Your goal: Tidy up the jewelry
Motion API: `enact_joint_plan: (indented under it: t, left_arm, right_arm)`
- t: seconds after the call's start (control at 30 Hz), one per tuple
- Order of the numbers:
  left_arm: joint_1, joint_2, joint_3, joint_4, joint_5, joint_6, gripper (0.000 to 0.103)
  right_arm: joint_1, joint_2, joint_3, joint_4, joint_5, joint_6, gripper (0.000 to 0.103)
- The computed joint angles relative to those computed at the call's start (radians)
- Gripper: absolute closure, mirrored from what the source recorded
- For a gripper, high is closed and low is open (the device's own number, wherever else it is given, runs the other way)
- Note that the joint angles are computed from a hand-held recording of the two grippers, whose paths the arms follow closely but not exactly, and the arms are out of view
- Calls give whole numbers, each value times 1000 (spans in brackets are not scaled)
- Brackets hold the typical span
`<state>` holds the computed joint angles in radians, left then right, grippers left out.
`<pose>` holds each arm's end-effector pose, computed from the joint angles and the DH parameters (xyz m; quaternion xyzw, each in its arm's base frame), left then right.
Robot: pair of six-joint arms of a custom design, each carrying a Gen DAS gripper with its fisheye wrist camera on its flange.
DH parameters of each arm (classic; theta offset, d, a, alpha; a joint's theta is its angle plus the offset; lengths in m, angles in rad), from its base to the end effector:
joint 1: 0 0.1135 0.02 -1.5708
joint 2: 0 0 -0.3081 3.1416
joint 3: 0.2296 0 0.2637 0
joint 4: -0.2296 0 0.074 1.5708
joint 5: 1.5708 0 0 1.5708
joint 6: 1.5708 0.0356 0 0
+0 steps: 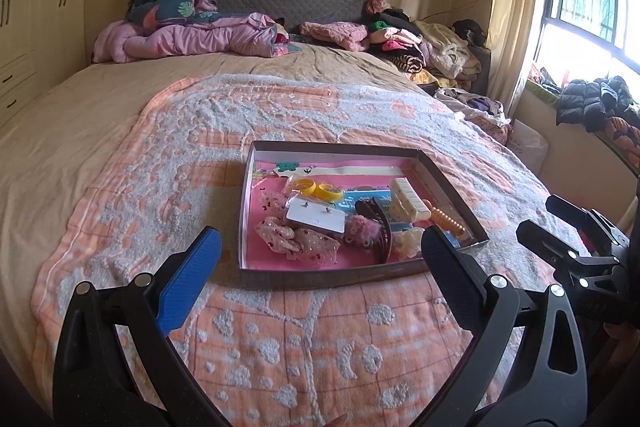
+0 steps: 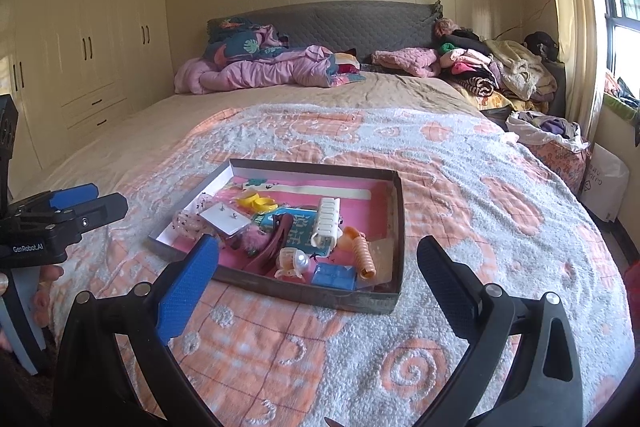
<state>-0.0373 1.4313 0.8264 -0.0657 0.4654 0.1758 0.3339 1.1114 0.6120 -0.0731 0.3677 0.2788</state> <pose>0.3046 -0.0274 0.2562 0.1929 0.8605 -0.1779 0.4367 0.2193 0.0625 0.2613 0.0637 0.8653 -0.0111 0.4971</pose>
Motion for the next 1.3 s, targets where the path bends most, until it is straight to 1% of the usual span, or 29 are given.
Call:
enact_joint_plan:
  t: [0.3, 0.47, 0.8, 0.97, 1.1, 1.2, 1.3]
  left_arm:
    - [30, -85, -71, -11, 43, 11, 11]
    - [30, -134, -117, -12, 41, 28, 11]
    - [68, -184, -160, -30, 68, 51, 11]
    - [82, -211, -185, -42, 81, 63, 11]
    - [92, -234, -210, -37, 89, 76, 11]
    - [114, -248, -229, -41, 120, 88, 11]
    - [122, -260, -245, -41, 119, 103, 11]
  right_arm:
    - [78, -73, -26, -45, 67, 30, 6]
    - [114, -98, -37, -67, 93, 48, 6]
    - [175, -136, -60, -104, 134, 92, 6]
    - [236, -166, -78, -137, 181, 137, 6]
    - [293, -193, -96, -164, 245, 164, 6]
    - [329, -215, -113, -182, 286, 190, 6]
    - [349, -239, -130, -193, 310, 205, 6]
